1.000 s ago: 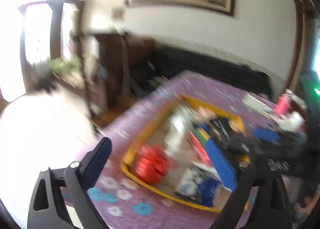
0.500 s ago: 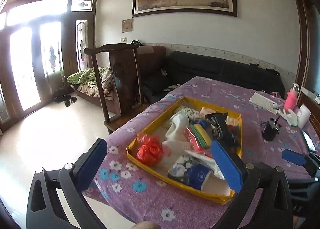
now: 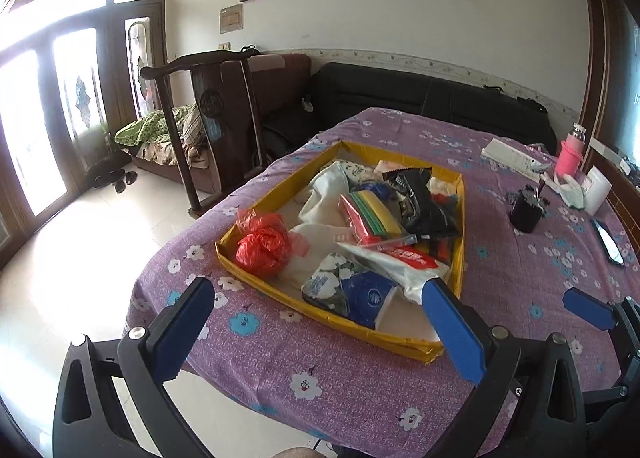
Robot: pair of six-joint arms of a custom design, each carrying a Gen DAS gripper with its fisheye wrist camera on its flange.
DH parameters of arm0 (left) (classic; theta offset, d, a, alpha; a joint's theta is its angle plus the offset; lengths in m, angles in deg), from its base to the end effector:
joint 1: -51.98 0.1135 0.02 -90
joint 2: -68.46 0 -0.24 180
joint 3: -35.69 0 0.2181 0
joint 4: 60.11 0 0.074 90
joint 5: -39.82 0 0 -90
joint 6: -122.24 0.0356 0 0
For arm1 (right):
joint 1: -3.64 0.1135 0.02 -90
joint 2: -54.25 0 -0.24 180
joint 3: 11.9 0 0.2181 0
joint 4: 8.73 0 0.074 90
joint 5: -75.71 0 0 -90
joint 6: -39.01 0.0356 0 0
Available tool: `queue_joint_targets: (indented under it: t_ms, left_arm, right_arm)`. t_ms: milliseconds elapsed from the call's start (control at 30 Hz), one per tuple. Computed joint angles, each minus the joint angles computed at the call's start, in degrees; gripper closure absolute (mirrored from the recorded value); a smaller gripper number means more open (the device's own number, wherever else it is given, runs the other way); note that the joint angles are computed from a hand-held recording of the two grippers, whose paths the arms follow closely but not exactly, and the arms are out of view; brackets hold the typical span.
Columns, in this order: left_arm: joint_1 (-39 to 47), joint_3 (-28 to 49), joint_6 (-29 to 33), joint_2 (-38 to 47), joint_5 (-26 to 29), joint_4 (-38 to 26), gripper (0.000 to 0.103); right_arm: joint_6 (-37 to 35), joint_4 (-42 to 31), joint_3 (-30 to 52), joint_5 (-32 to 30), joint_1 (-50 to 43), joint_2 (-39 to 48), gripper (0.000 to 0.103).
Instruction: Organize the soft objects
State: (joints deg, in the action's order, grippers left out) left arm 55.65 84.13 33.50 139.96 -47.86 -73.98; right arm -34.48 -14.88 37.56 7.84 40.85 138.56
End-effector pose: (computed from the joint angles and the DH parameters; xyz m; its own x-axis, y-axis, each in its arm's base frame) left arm 0.2317 0.0134 0.1898 -0.6002 -0.0165 -0.7997 -0.0185 0.9998 -0.0067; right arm 0.2119 0.1441 0.1575 -0.5958 -0.1219 -0.7938 -0.1715 0.9849 -0.0225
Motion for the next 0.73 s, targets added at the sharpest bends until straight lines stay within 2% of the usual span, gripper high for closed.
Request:
queue_joint_targets:
  t_ms: [567,733]
  left_arm:
    - [0.8,0.7,0.9,7.9,0.4,2.9,0.000]
    - [0.1,1.6,2.1,8.2,2.7,0.7,0.000]
  right_arm:
    - [-0.1,1.3,3.2,-0.7,1.2,7.2,0.010]
    - [-0.3,1.7,3.3,-0.8,0.7,7.8,0.010]
